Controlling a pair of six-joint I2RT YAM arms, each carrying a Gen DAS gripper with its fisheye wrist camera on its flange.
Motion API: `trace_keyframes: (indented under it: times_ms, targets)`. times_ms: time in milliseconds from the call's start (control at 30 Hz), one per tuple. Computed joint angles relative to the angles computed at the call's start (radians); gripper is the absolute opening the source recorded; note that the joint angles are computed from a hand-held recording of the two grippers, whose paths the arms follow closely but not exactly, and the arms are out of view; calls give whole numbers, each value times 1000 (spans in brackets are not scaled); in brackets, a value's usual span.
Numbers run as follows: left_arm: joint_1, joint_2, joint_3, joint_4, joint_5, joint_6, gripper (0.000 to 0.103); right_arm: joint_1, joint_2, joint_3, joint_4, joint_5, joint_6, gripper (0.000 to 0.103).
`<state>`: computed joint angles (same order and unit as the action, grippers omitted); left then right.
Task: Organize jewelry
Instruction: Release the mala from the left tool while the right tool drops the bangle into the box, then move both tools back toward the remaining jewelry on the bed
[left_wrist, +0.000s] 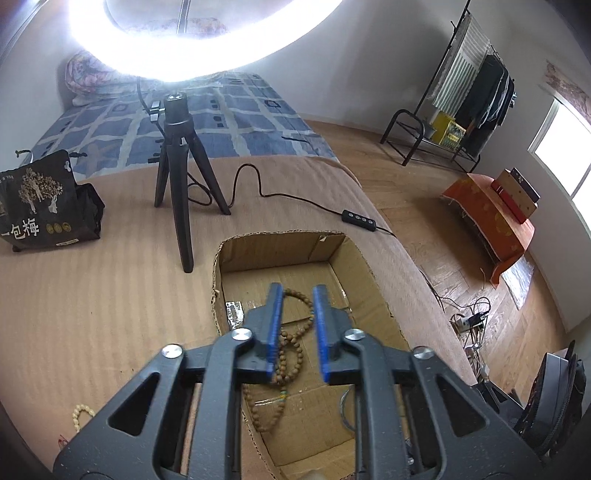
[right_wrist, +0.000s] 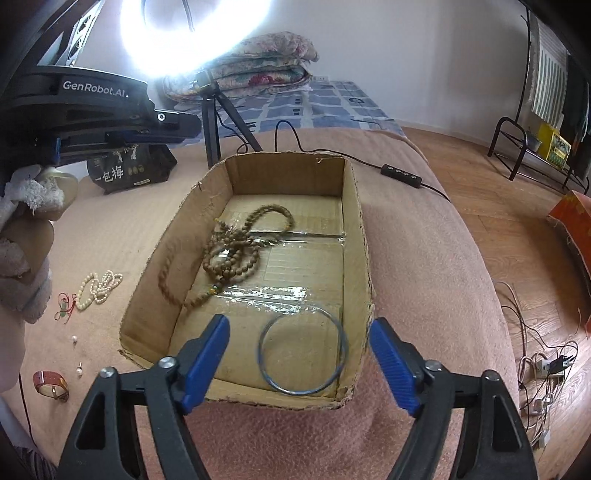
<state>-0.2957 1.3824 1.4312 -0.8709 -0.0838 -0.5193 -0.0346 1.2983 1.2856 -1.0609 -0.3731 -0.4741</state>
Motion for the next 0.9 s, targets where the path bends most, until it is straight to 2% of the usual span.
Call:
trace_keyframes:
  times_ms: [300, 633, 700, 767, 900]
  targets:
    - [-2, -45, -13, -26, -21, -5, 23, -4, -30, 1, -23, -8, 3, 81]
    - [-18, -155, 38, -148, -89, 18, 23, -15, -99, 58, -112, -24, -11, 81]
    - [-10, -194, 43, -180, -102, 24, 26, -13, -113, 71, -132, -27, -12, 81]
    - [-2, -229, 42, -201, -116, 32, 45, -11, -127, 81, -153, -29, -17, 81]
    - [29, -307, 54, -278, -146, 66, 46, 0, -155, 102, -191, -34, -15, 81]
